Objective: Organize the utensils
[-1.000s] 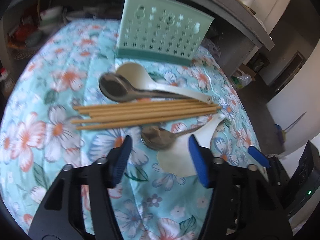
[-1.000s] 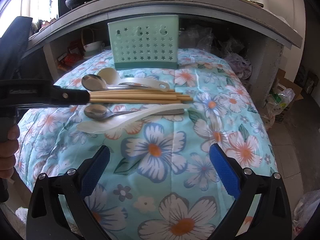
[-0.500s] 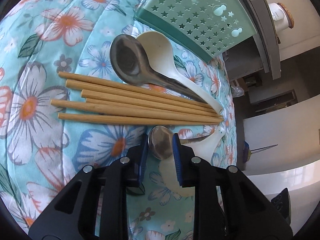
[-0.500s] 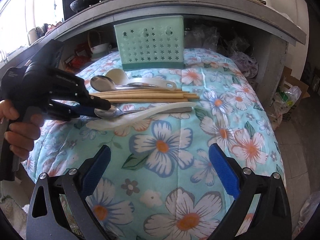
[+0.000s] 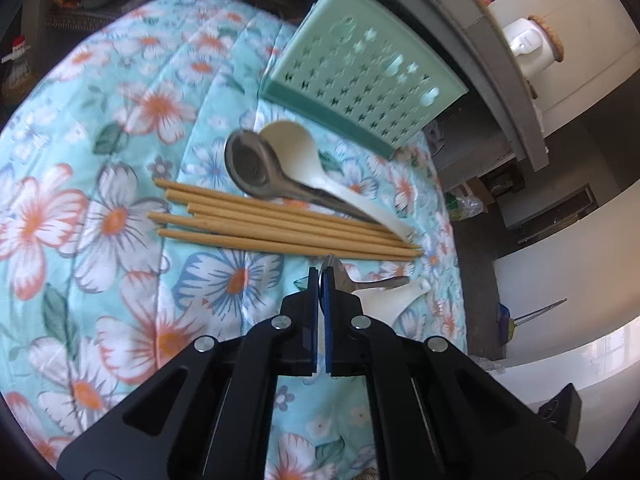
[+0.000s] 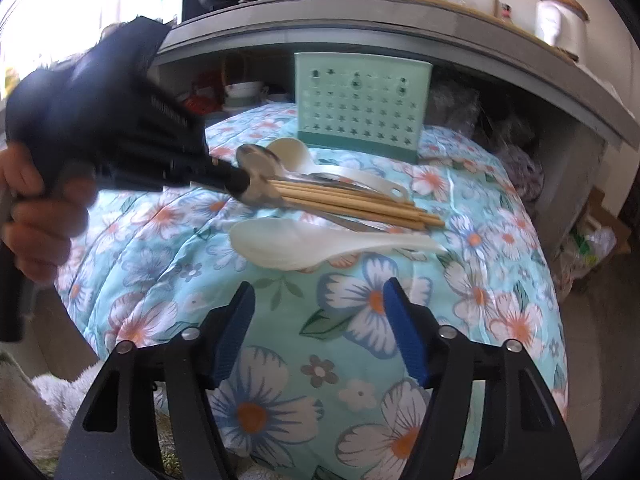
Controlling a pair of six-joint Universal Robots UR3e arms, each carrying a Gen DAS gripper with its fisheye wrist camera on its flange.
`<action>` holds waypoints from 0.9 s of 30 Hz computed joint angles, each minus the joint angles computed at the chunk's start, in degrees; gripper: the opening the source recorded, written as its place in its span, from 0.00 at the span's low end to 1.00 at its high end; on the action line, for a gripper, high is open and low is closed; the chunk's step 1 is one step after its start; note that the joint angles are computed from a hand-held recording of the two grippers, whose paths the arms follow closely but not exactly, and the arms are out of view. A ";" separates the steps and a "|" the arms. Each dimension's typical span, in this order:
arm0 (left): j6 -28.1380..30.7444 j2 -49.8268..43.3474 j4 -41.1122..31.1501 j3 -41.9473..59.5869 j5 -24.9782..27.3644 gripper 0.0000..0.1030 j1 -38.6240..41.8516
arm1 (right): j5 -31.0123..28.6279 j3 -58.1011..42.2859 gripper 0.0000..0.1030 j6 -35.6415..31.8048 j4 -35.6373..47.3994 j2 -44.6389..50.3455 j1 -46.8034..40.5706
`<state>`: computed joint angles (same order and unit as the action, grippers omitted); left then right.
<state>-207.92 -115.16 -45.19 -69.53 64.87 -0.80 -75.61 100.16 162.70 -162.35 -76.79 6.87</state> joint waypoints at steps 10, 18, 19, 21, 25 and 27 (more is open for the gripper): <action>0.23 11.39 3.87 -7.38 3.44 0.01 2.90 | -15.69 -8.97 0.44 -8.33 -3.99 9.32 10.86; 0.13 15.96 3.24 -8.06 7.57 0.01 4.95 | -29.99 -18.07 0.43 -15.31 -8.78 19.45 19.77; 0.06 16.35 3.42 -8.29 7.76 0.01 5.34 | -31.64 -19.92 0.41 -15.82 -8.76 21.13 20.64; 0.00 17.50 3.52 -8.33 8.99 0.01 5.76 | -33.12 -22.91 0.35 -15.69 -7.16 23.10 21.28; -0.04 19.36 4.26 -8.48 11.75 0.01 5.85 | -34.02 -25.65 0.08 -14.07 -3.30 24.15 21.67; -0.10 19.86 3.89 -7.98 12.65 0.01 5.94 | -33.11 -24.13 0.07 -13.92 -4.62 22.97 21.47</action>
<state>-208.02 -95.30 -41.30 -77.51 77.52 5.15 -108.72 76.03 148.77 -166.97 -53.82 28.33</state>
